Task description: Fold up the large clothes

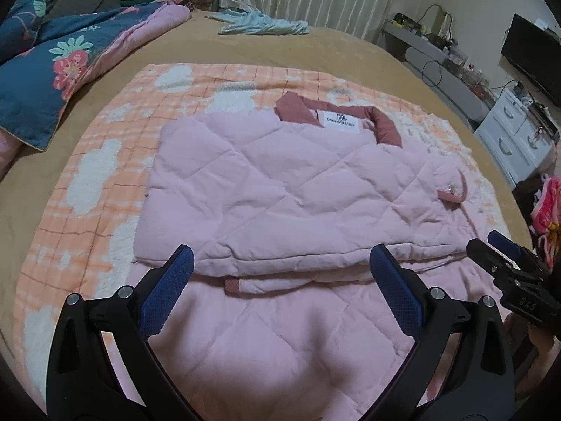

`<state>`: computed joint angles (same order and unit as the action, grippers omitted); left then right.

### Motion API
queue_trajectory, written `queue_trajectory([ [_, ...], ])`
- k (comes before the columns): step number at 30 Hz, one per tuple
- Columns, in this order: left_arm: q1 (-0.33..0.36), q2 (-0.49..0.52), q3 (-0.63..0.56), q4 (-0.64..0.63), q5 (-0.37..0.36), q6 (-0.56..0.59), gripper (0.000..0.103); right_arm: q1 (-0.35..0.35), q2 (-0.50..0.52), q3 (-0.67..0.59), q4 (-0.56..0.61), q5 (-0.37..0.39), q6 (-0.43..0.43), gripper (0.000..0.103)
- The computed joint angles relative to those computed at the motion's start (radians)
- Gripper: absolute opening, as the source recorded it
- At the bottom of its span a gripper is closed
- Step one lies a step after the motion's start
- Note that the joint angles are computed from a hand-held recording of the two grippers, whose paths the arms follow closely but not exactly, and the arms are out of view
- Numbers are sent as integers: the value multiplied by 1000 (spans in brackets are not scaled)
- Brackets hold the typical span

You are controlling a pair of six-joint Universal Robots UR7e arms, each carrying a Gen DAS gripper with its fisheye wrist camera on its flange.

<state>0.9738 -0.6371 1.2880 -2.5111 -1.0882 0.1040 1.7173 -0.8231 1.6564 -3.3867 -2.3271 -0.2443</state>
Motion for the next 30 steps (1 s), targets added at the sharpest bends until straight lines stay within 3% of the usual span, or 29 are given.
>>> queue_trajectory([
  [30,-74,-190,218,-111,-24,1,94,153,-87,146,-229,-53,-123,99],
])
